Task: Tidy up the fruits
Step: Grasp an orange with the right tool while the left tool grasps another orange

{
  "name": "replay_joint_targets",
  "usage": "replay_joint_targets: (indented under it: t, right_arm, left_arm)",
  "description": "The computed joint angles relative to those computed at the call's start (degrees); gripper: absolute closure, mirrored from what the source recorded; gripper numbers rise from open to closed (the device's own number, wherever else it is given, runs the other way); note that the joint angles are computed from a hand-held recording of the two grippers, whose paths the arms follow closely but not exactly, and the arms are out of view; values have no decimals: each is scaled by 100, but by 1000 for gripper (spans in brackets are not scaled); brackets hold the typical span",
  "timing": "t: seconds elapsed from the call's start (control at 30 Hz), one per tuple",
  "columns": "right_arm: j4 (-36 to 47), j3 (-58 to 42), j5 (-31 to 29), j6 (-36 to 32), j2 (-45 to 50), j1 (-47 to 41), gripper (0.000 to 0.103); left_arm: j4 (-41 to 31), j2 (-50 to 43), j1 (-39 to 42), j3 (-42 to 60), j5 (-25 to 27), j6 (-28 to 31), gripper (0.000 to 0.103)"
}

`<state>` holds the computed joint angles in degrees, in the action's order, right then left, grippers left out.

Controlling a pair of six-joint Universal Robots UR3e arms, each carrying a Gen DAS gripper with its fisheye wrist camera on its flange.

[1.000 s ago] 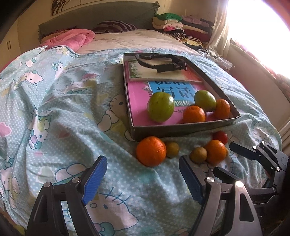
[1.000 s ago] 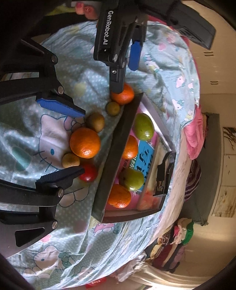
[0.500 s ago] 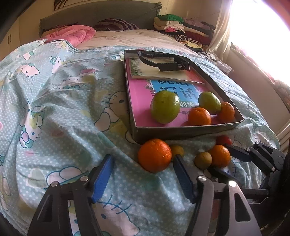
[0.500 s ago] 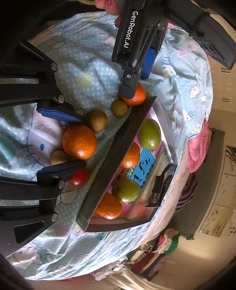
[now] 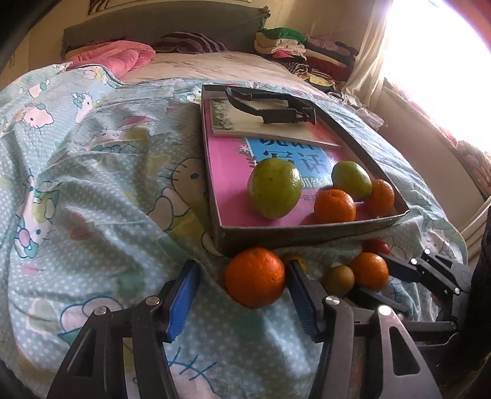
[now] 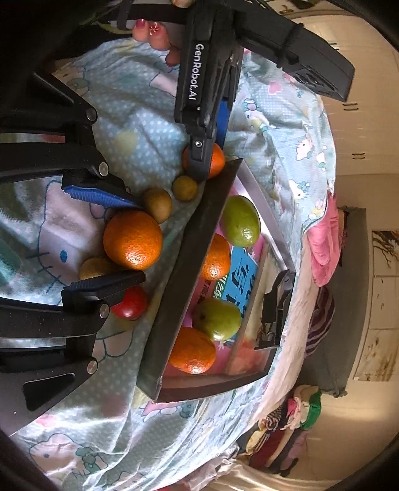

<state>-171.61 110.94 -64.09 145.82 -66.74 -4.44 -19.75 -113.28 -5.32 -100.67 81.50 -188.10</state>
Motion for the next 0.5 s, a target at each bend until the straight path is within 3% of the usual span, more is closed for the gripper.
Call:
replay_joint_targets:
  t: [0.23, 0.3, 0.5]
  right_arm:
    - [-352, 27, -237, 142, 141, 163, 62]
    - [-312, 39, -140, 208, 118, 109, 62]
    - [-91, 115, 361, 341, -46, -205, 62]
  left_arm:
    - [242, -187, -54, 68, -24, 171, 58]
    - [191, -139, -38, 47, -62, 263, 67]
    - [30, 69, 62, -82, -288, 381, 68]
